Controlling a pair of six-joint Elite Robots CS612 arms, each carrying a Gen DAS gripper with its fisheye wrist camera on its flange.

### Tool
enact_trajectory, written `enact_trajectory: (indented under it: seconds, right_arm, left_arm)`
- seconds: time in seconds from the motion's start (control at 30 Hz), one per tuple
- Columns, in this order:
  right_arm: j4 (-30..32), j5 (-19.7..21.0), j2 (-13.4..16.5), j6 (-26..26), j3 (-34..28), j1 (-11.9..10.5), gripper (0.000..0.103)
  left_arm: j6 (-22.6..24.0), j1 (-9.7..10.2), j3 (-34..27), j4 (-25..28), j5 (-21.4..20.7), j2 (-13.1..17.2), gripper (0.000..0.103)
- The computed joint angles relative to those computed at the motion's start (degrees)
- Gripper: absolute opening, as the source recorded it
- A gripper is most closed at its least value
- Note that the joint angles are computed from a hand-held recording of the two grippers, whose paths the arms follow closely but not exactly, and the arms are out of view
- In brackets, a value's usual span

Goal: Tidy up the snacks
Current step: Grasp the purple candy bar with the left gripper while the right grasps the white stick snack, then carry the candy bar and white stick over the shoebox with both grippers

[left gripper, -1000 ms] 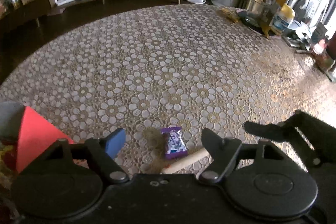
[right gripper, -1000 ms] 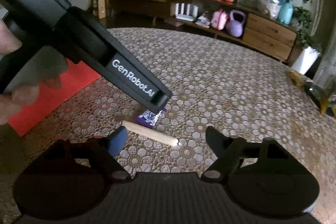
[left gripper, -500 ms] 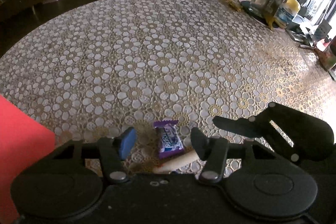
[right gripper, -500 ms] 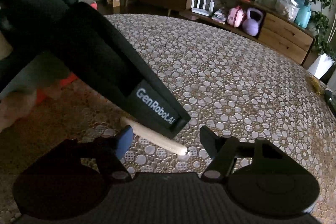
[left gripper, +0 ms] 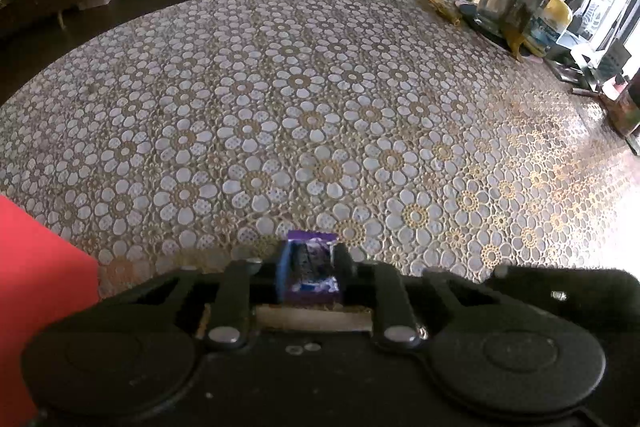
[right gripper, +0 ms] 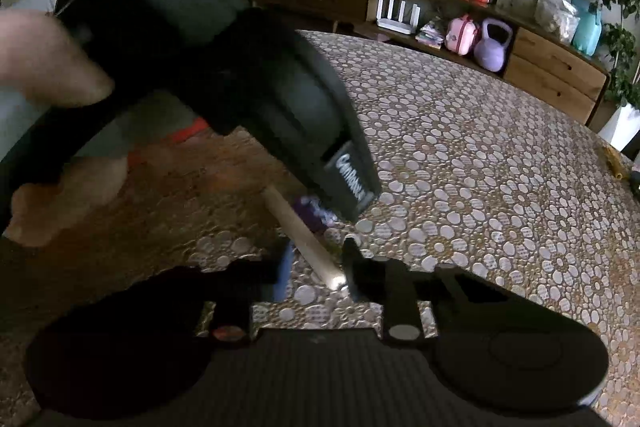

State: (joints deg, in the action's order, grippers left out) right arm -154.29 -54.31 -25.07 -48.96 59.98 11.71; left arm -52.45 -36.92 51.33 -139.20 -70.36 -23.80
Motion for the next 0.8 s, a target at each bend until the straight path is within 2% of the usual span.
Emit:
enact_trajectory:
  seconds: [0.13,0.37,0.57,0.8]
  right_arm:
    - [-3.93,-2.01,-1.23,2.22,3.00,0.24,0.014]
    - [-9.20,-3.50,-3.65,6.36,8.55,0.39,0.011]
    - [-11.68,-5.13,-6.13,6.63,13.31,0.53,0.010]
    - [-14.64,-5.64,-9.10,12.96,17.91,-0.32,0.010]
  left_arm:
    - [0.25,-0.15,1.44,-1.30,-0.17,-0.73,0.016]
    - [-1.47,-0.91,4.66,-4.18,1.01,-2.78,0.016]
    - [-1.29,-1.52,6.83,-7.40,2.14,-4.44,0.015]
    - [-0.99,-2.36,11.52,-9.46,4.42,-7.85,0.015]
